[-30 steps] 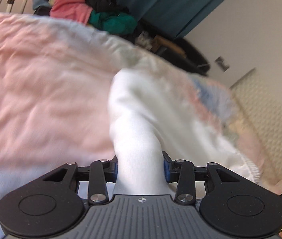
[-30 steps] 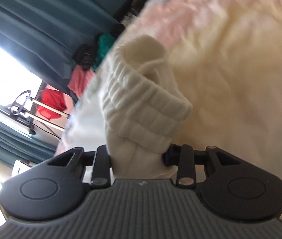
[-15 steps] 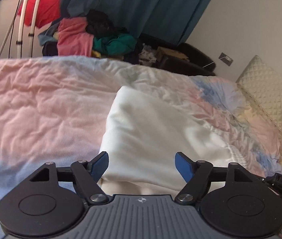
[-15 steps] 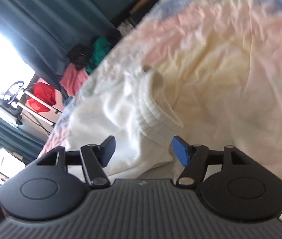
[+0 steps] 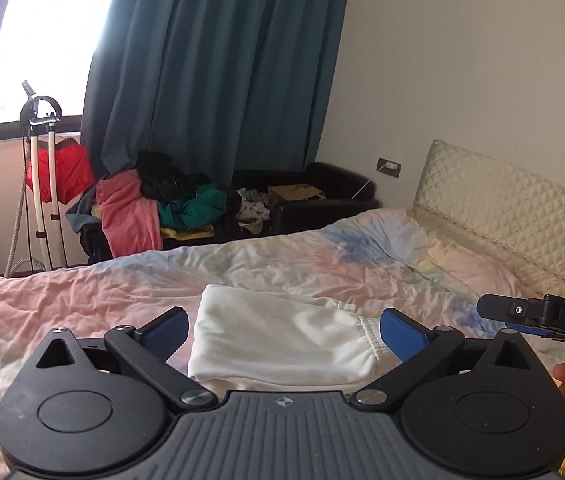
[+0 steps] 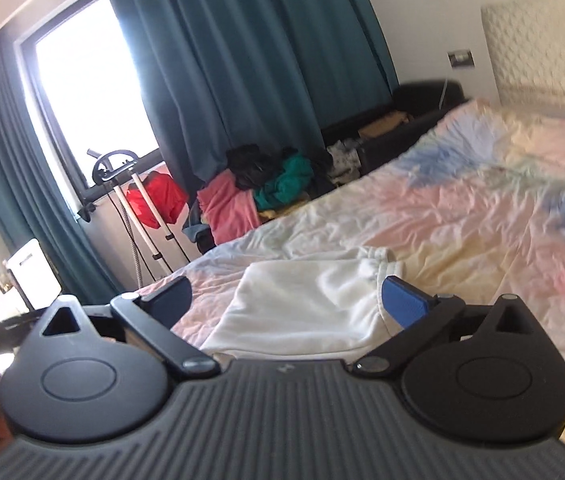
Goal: Fold clothes
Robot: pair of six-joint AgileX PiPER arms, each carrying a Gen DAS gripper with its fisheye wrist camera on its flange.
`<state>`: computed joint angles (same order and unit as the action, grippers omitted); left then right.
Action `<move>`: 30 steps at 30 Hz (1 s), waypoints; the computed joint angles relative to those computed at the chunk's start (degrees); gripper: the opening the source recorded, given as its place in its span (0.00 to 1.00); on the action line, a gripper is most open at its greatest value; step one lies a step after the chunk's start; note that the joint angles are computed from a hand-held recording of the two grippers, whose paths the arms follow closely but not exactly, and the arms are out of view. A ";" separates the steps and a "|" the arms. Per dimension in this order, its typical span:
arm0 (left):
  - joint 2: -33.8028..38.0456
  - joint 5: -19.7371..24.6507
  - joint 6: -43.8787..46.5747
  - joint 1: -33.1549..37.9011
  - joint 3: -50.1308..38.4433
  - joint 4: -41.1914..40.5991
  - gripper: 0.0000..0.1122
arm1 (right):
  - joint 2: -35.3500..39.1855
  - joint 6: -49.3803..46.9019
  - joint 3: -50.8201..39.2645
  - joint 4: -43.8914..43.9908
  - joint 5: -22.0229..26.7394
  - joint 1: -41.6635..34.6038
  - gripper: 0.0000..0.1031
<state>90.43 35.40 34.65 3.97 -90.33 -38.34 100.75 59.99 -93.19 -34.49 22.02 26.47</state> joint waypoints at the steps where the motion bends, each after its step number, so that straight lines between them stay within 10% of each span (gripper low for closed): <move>1: -2.45 -1.11 0.25 0.05 2.67 0.03 0.92 | -0.95 4.62 1.29 -5.63 0.57 1.60 1.00; 18: -22.00 -11.34 22.35 7.11 32.78 -15.82 0.92 | -1.59 49.14 15.89 -54.05 12.07 19.18 1.00; 30: -22.45 -17.31 40.68 6.26 41.07 -31.98 0.91 | 4.16 53.85 15.71 -57.44 17.42 22.24 1.00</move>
